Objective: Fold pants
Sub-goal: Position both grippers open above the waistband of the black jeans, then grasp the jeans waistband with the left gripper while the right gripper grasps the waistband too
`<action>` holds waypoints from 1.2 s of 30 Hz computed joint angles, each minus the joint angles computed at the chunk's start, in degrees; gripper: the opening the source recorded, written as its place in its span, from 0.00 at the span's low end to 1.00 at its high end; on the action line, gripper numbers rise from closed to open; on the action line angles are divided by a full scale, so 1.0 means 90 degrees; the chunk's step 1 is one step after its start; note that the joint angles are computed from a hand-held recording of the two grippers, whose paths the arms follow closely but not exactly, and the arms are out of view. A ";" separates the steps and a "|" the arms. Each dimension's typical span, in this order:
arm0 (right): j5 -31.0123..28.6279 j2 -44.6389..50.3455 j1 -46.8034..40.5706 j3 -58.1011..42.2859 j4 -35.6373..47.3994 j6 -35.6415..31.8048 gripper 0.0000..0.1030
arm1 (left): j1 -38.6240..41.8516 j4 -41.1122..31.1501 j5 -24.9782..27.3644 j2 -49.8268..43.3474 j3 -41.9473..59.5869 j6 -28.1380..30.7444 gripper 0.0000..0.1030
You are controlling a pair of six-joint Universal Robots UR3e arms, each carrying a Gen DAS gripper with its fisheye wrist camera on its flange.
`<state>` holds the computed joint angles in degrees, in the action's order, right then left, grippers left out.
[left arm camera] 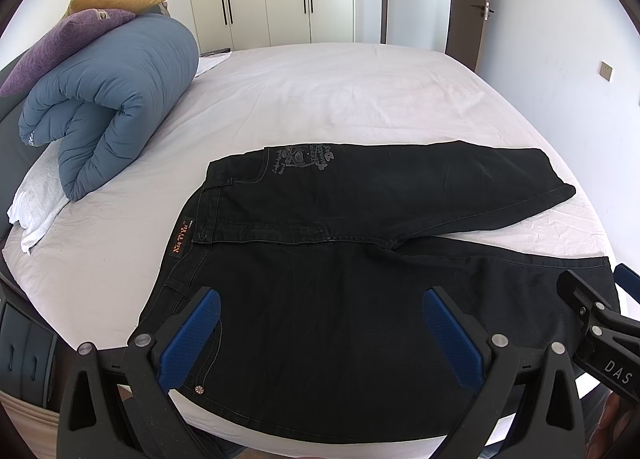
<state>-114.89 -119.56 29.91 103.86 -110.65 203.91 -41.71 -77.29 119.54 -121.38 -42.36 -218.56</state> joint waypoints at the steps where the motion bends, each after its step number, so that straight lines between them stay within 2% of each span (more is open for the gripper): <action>1: -0.0006 0.0003 0.0008 0.0000 0.0003 0.0006 1.00 | 0.0005 0.0008 -0.0003 0.0020 -0.0028 0.0000 1.00; 16: 0.0247 0.0227 -0.0220 0.0044 -0.0134 -0.0204 1.00 | 0.0093 0.0359 -0.0046 0.0196 -0.0616 0.0024 1.00; 20: 0.0480 0.0239 -0.0428 0.0207 -0.0301 -0.0422 1.00 | 0.0153 0.0875 0.0030 0.0317 -0.1095 0.0278 1.00; 22: 0.0815 0.0201 -0.0680 0.0340 -0.0452 -0.0709 1.00 | 0.0232 0.1161 0.0030 0.0349 -0.1302 0.0559 1.00; 26: 0.1603 0.0311 -0.1203 0.0479 -0.0894 -0.1444 1.00 | 0.0784 0.1520 -0.0511 0.0435 -0.1557 0.1147 1.00; 29: 0.2369 0.0636 -0.1709 0.0272 -0.1192 -0.2144 1.00 | 0.1438 0.1505 -0.1205 0.0328 -0.1367 0.1684 1.00; 31: 0.3031 0.0961 -0.2116 -0.0012 -0.1346 -0.2728 1.00 | 0.1936 0.2140 -0.1800 0.0346 -0.1624 0.2036 1.00; 32: 0.3284 0.1211 -0.2241 -0.0245 -0.1378 -0.2984 1.00 | 0.2067 0.2286 -0.1814 0.0267 -0.1569 0.2185 1.00; 33: 0.3465 0.1536 -0.2336 -0.0525 -0.1457 -0.3279 1.00 | 0.2135 0.2087 -0.1723 0.0081 -0.1247 0.2348 1.00; 36: 0.3798 0.2587 -0.2466 -0.1479 -0.1683 -0.4022 1.00 | 0.2549 0.0923 -0.1591 -0.1045 0.0674 0.3331 1.00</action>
<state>-80.71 -96.27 7.72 90.55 -125.80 167.71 -18.77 -68.99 105.21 -130.79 -36.29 -188.59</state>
